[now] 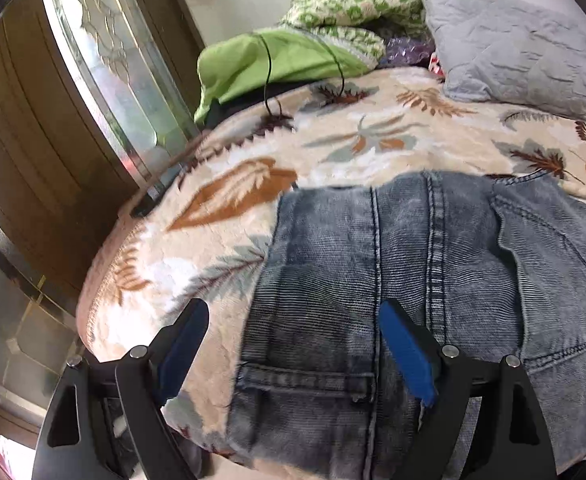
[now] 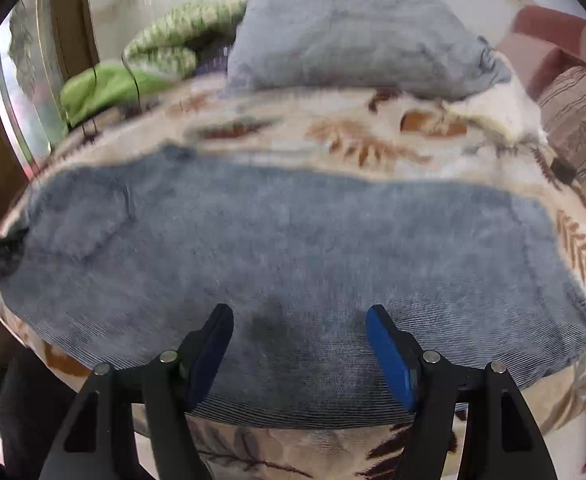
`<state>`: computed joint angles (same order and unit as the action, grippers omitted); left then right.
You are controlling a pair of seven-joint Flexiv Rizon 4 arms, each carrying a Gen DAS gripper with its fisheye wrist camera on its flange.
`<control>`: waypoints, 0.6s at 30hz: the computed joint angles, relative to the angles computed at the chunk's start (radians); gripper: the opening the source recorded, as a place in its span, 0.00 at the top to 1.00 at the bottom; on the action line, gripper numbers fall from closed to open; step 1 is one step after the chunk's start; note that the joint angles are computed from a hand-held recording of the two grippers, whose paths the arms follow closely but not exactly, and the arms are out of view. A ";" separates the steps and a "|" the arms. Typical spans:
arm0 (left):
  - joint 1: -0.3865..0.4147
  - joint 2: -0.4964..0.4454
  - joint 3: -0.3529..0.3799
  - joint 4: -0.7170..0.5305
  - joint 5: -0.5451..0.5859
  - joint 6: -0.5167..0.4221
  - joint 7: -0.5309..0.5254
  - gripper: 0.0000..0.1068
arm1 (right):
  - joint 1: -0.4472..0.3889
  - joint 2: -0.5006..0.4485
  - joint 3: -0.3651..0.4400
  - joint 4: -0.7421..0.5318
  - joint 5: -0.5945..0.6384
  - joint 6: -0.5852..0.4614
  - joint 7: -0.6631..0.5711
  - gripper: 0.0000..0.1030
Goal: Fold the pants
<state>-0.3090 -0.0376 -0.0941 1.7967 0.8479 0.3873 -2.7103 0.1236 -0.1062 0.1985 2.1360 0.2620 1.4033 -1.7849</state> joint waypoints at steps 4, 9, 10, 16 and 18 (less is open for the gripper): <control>-0.020 0.011 -0.019 -0.024 0.047 -0.038 -0.016 0.18 | -0.005 0.012 0.036 -0.026 0.097 0.021 -0.093 0.30; -0.037 0.006 -0.041 -0.073 0.063 -0.052 -0.015 0.18 | 0.002 0.018 0.037 -0.058 0.166 -0.030 -0.164 0.30; -0.044 -0.001 -0.047 -0.087 0.069 -0.052 -0.009 0.18 | 0.000 0.023 0.038 -0.066 0.197 -0.039 -0.185 0.30; -0.082 -0.051 -0.049 -0.137 0.048 0.037 0.028 0.18 | 0.017 0.039 0.010 -0.064 0.231 -0.049 -0.199 0.30; -0.092 -0.065 -0.042 -0.139 0.031 0.077 0.041 0.18 | 0.022 0.041 0.003 -0.055 0.216 -0.044 -0.187 0.30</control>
<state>-0.4008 -0.1028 -0.1358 1.6573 0.8786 0.4642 -2.6697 0.1460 -0.0655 0.2013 2.0811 0.4777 1.3589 -1.9722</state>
